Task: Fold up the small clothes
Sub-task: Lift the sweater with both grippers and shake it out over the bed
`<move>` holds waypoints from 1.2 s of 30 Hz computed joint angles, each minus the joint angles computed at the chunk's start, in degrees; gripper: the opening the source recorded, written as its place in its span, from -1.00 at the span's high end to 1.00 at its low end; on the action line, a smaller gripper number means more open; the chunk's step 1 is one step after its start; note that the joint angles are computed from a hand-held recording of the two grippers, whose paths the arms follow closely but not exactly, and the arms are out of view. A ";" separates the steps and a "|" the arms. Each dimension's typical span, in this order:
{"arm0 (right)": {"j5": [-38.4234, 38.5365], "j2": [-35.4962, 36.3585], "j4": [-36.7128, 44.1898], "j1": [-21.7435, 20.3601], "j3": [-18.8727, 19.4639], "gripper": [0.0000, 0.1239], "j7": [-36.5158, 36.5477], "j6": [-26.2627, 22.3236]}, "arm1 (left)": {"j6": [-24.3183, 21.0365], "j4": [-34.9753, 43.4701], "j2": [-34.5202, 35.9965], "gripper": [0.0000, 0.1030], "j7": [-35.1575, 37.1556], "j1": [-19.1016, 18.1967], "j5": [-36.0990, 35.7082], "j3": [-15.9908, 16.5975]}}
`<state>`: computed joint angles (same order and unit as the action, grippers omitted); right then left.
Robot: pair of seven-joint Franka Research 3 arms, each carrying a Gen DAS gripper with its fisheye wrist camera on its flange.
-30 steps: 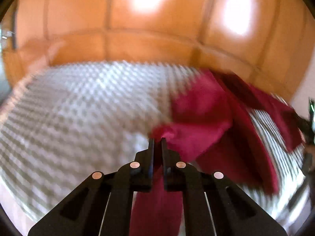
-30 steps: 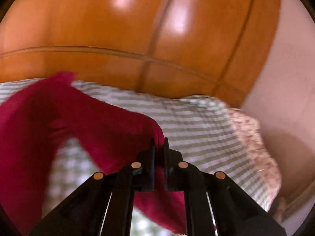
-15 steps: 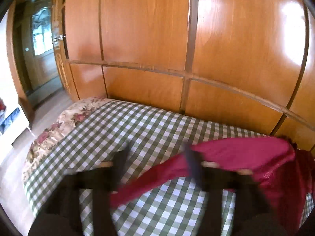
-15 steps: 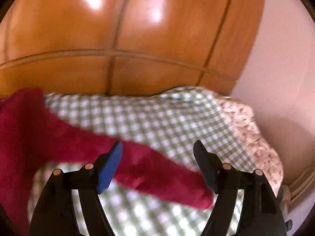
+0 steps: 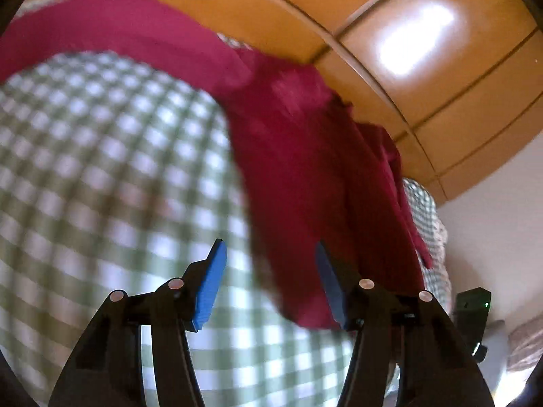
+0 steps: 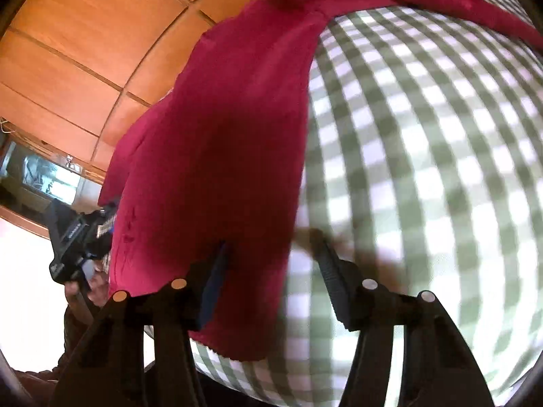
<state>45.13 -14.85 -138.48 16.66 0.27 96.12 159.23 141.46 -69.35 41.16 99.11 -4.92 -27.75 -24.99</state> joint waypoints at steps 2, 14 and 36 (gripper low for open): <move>3.09 0.51 0.34 1.27 -0.56 0.16 -1.93 1.05 | -1.03 2.07 2.18 -0.04 -0.82 -0.83 -0.51 -0.57; -17.05 -10.20 0.88 -5.60 4.09 0.87 6.89 2.68 | -8.54 7.84 -1.58 0.82 0.47 0.10 0.72 -0.44; -33.35 -12.84 -8.28 -8.11 6.16 0.86 21.50 -9.87 | -6.03 -22.87 -18.63 0.79 5.44 3.00 -4.40 6.30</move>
<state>11.78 -27.69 -146.75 8.55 6.42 117.61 149.36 135.44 -92.22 22.53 104.55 -1.93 -32.16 -18.70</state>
